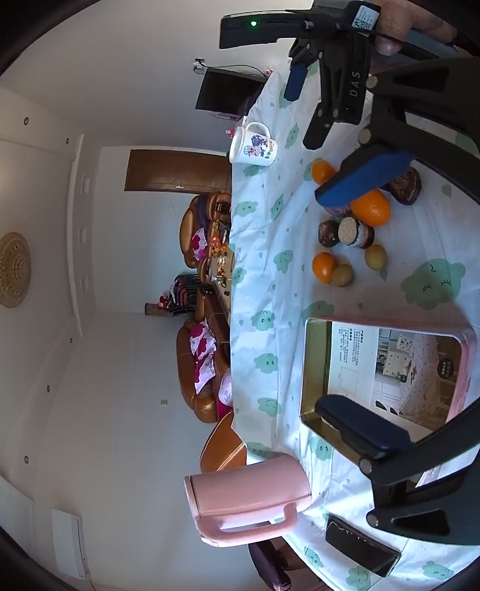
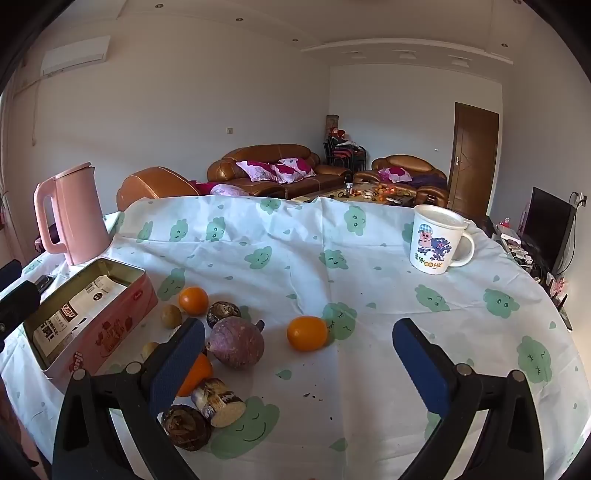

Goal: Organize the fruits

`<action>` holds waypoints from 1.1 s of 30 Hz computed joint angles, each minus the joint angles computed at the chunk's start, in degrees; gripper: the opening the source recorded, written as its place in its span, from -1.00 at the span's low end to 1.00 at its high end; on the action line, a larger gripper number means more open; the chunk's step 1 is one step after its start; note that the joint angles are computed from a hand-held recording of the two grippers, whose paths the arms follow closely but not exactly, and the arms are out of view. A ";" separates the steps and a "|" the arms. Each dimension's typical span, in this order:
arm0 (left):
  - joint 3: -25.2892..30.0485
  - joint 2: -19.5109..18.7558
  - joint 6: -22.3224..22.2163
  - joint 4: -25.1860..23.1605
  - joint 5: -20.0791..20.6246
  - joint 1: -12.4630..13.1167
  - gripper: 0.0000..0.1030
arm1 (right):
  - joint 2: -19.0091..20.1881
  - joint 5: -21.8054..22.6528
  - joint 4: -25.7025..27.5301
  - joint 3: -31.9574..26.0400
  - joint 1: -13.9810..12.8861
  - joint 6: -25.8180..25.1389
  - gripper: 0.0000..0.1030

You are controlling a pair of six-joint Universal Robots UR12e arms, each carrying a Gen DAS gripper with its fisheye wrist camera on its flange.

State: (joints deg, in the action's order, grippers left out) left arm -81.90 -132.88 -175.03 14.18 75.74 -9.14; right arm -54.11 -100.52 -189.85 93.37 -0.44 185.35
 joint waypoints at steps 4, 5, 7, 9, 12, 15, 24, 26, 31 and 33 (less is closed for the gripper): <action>0.47 0.05 -1.31 -2.90 0.24 -0.55 1.00 | 0.11 -0.48 -0.10 0.15 -0.10 -0.51 0.98; 0.41 -0.12 -1.16 -2.63 0.45 -0.75 1.00 | 0.16 -0.46 -0.66 0.32 -0.14 -0.33 0.98; 0.31 -0.32 -0.82 -1.94 0.77 -1.26 1.00 | -0.10 -0.50 -0.38 0.41 -0.01 0.02 0.98; -0.32 -0.31 -0.92 -0.67 0.48 -1.32 1.00 | 0.01 -0.38 0.31 0.07 0.05 0.43 0.98; -0.36 0.00 -0.50 -1.31 -0.85 -0.91 1.00 | -0.19 -0.71 0.61 0.15 0.15 0.24 0.98; -0.23 -0.03 -0.39 -1.70 -1.10 -0.91 1.00 | -0.27 -0.36 -0.43 0.92 -0.05 0.03 0.98; -0.30 -0.07 -0.53 -1.67 -1.22 -0.96 1.00 | -0.48 -0.69 -0.59 1.28 -0.07 -0.31 0.98; -0.37 -0.03 -0.40 -1.64 -1.11 -1.02 1.00 | -0.46 -0.73 -0.59 1.24 -0.03 -0.33 0.98; -0.28 -0.12 -0.57 -1.33 -1.04 -1.09 1.00 | -0.51 -0.58 -0.69 1.35 0.01 -0.41 0.98; -0.27 -0.12 -0.47 -1.40 -1.02 -1.12 1.00 | -0.45 -0.62 -0.57 1.29 0.04 -0.51 0.98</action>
State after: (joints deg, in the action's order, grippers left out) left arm -82.17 -132.99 -175.50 12.78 74.72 -10.26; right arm -54.57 -101.14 -190.42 94.66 -0.41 184.84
